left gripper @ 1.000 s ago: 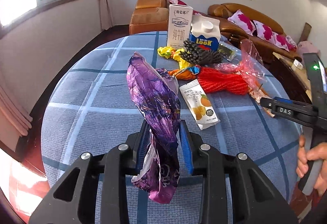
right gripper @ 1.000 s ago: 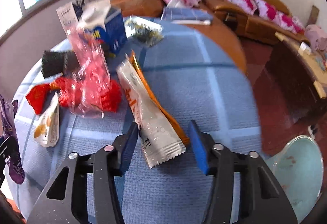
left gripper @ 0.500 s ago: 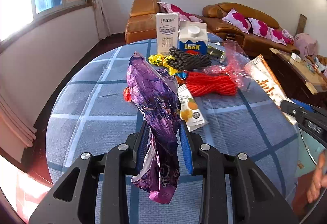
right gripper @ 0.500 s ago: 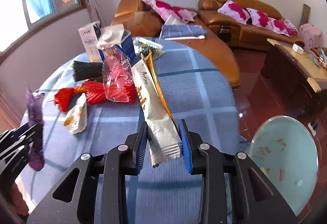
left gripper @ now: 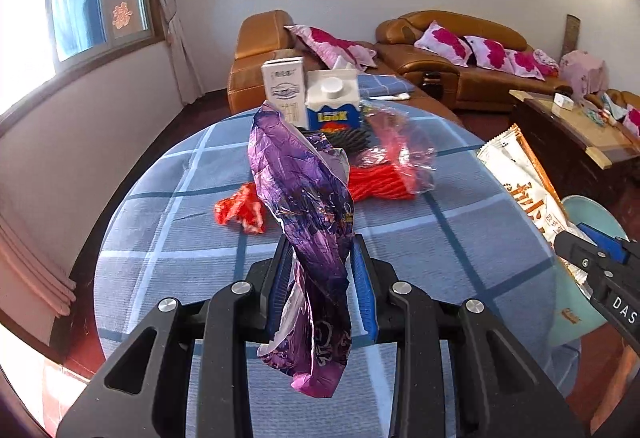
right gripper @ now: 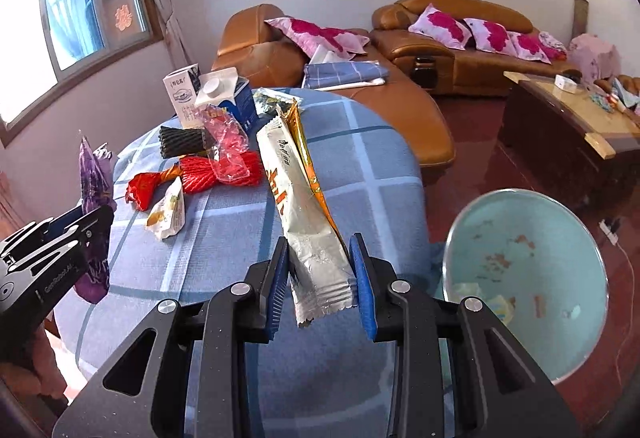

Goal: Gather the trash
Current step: 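Grasp the silver snack wrapper with the right gripper while the left gripper holds the purple wrapper, then carry the purple wrapper and silver wrapper over the blue bin with both grippers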

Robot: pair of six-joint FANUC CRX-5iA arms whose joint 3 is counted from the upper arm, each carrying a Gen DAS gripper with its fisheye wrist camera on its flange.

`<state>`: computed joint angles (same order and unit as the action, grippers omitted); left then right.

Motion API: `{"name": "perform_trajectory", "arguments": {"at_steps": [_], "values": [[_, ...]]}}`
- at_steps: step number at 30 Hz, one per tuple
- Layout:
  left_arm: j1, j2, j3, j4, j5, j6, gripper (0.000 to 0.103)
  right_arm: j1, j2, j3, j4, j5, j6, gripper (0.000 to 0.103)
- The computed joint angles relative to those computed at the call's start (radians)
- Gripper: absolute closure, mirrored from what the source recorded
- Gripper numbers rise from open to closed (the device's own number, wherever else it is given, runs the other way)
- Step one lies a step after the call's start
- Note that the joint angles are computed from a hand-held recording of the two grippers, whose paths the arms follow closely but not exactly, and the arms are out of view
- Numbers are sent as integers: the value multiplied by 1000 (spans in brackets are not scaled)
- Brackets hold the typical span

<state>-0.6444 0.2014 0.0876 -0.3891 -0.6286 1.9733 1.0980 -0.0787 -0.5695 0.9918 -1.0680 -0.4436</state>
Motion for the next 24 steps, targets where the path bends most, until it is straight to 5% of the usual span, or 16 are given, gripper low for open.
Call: {"name": "perform_trajectory", "arguments": {"at_steps": [24], "values": [[-97,44,61,35,16,-91,73,110,-105,-93,-19,-172,-153,72]]}}
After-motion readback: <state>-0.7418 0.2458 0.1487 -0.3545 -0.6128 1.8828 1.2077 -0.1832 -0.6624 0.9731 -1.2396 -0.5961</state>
